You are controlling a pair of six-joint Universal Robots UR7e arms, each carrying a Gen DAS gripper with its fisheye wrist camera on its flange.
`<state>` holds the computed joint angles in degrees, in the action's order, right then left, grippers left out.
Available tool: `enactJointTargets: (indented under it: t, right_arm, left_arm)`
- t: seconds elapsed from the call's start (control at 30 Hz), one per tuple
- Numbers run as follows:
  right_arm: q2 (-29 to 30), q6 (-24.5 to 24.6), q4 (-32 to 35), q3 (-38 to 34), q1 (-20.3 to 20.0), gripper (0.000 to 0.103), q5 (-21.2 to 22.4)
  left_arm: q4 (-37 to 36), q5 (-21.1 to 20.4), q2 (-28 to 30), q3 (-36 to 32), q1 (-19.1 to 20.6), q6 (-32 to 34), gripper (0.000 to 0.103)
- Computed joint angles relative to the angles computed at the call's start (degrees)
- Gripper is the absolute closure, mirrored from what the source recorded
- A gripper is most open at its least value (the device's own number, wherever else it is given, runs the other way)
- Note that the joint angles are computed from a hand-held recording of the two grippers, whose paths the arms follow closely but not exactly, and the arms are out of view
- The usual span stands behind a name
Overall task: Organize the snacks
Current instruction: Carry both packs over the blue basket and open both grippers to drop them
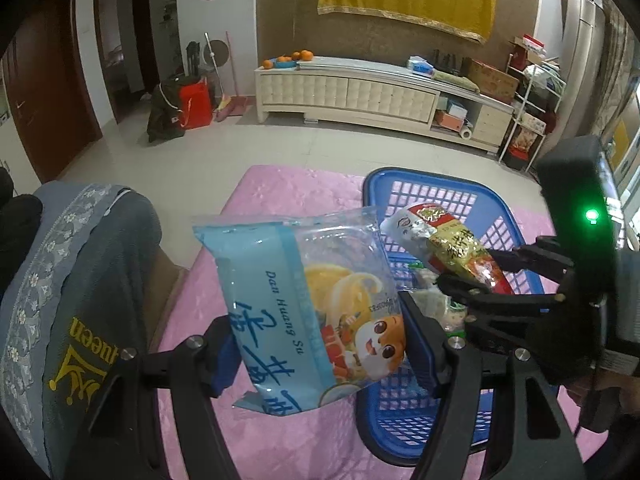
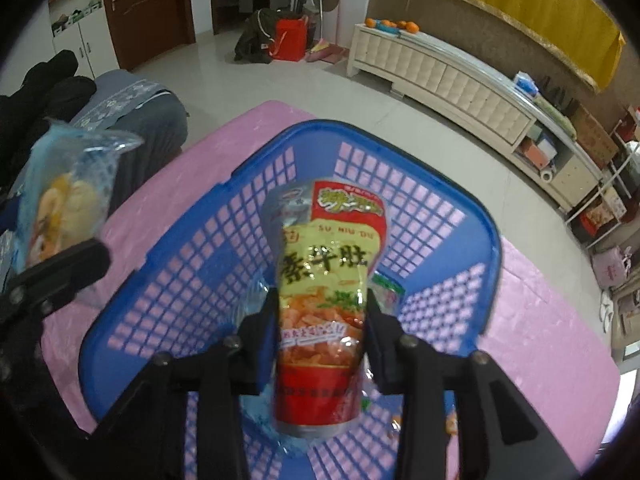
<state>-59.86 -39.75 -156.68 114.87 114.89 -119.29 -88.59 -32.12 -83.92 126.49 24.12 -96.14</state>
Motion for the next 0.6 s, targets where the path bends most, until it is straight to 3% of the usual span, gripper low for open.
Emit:
enactJointTargets:
  t: [0.03, 0.13, 0.2, 0.6]
  right_arm:
    - [0.5, -0.7, -0.2, -0.2, 0.2, 0.040, 0.0]
    - [0.3, -4.0, -4.2, 1.2, 0.8, 0.021, 0.6]
    - [-0.2, -5.6, -7.4, 2.4, 1.1, 0.015, 0.4]
    - [-6.4, -1.5, -2.4, 3.2, 0.3, 0.012, -1.1]
  left_arm:
    - [0.5, -0.2, -0.2, 0.0, -0.1, -0.5, 0.036]
    - [1.8, -0.8, -0.6, 0.1, -0.3, -1.8, 0.036]
    - [1.4, -1.6, -0.5, 0.2, -0.7, -2.4, 0.036]
    - [-7.1, -3.9, 3.0, -0.6, -1.7, 3.8, 0.036]
